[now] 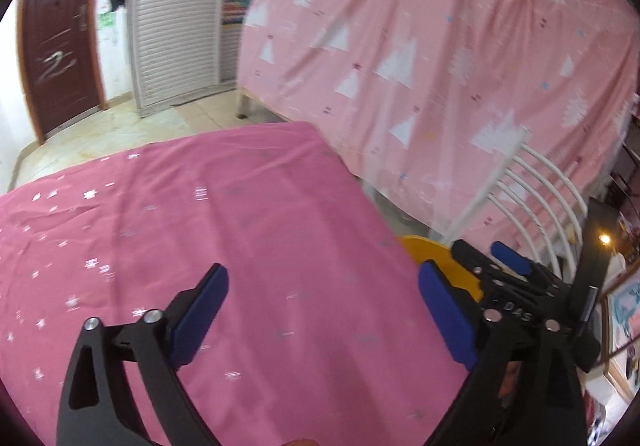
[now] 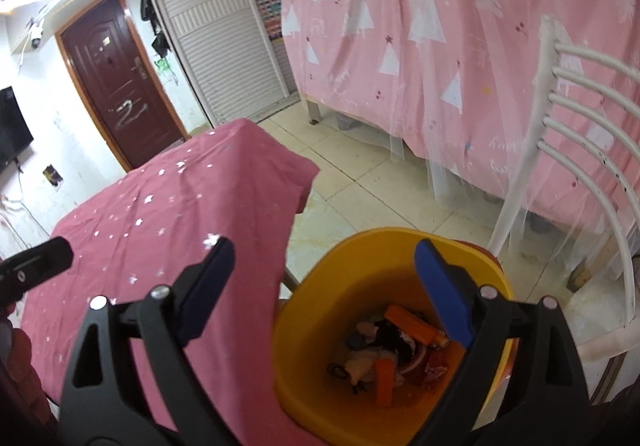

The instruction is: Collect trash

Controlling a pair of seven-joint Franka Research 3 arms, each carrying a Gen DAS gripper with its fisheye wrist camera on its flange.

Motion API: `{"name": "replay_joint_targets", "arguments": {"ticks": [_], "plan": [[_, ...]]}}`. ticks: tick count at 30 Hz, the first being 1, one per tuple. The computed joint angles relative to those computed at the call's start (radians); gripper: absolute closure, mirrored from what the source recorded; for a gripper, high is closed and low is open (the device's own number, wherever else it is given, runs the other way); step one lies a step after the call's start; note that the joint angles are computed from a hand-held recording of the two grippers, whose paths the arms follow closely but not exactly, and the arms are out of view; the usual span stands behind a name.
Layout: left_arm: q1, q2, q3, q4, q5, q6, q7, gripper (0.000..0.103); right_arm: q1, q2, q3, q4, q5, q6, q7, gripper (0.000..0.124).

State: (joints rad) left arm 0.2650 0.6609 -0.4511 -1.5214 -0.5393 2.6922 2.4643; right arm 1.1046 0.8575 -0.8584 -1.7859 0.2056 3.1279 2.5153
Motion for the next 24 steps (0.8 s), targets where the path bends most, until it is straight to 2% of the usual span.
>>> {"name": "replay_joint_targets", "arguments": {"ticks": [6,10,15,20,24], "plan": [[0.035,0.023,0.014,0.021,-0.004,0.05,-0.014,0.011,-0.004,0.025,0.01,0.077,-0.034,-0.032,0.008,0.036],[0.061,0.034,0.015,0.012,0.013,0.136,-0.033,0.011,-0.026,0.044,0.033,0.15,-0.078,-0.054,0.027,0.036],[0.124,0.049,-0.019,0.001,0.051,0.237,-0.048,0.011,-0.059,0.058,0.071,0.234,-0.143,-0.071,0.05,0.036],[0.172,0.067,-0.04,0.002,0.1,0.305,-0.086,0.01,-0.134,0.06,0.168,0.332,-0.198,-0.07,0.038,0.036],[0.191,0.089,-0.033,0.034,0.147,0.304,-0.142,0.01,-0.181,0.08,0.226,0.424,-0.245,-0.1,0.026,0.036]]}}
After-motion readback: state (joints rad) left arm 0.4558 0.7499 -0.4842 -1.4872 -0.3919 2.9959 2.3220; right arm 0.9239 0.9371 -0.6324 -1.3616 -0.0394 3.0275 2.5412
